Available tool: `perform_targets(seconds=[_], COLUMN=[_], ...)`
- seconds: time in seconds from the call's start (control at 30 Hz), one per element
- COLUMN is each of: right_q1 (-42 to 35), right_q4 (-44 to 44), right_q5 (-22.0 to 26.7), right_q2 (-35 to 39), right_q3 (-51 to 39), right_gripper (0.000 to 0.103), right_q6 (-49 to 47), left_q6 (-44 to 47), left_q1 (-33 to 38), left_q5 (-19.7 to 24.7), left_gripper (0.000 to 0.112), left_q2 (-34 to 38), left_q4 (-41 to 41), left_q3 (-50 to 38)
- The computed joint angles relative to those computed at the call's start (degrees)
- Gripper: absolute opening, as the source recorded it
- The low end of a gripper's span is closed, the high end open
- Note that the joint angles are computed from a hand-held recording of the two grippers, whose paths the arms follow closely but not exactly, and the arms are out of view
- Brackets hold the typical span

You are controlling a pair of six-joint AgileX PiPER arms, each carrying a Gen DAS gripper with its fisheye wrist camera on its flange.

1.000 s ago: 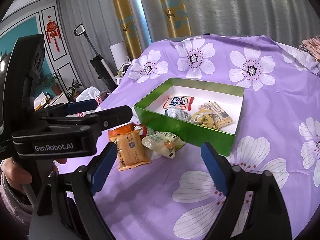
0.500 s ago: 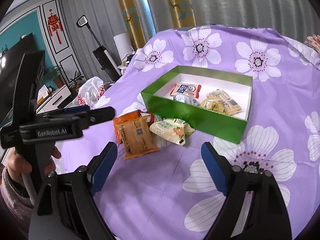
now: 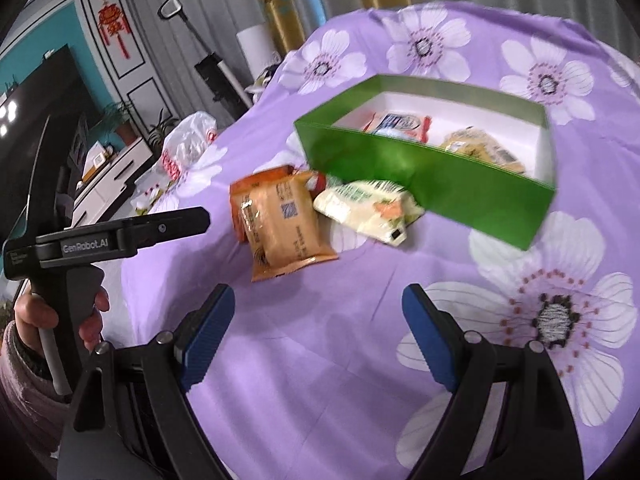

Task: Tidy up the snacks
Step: 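Move the right gripper toward the tan biscuit pack with QR code, then close the right gripper on the tan biscuit pack and lift it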

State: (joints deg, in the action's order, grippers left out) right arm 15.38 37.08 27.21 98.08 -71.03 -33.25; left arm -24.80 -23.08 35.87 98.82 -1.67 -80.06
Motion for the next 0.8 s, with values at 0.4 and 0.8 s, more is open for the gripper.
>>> perform_targets(seconds=[0.4, 0.8], right_q1=[2.0, 2.6], right_q4=[-0.3, -0.2], right_q5=[5.8, 11.4], right_q2=[14.0, 21.5], right_q3=[-14.5, -25.5], right_gripper=[0.086, 0.082], right_q6=[-3.0, -3.4], left_q6=[5.7, 8.0], left_q1=[0.3, 0.8], left_q5=[-0.9, -1.1], left_gripper=[0.087, 0.064], left_q2=[5.5, 8.8], left_q4=[-7.2, -9.9], left_q3=[-3.8, -6.6])
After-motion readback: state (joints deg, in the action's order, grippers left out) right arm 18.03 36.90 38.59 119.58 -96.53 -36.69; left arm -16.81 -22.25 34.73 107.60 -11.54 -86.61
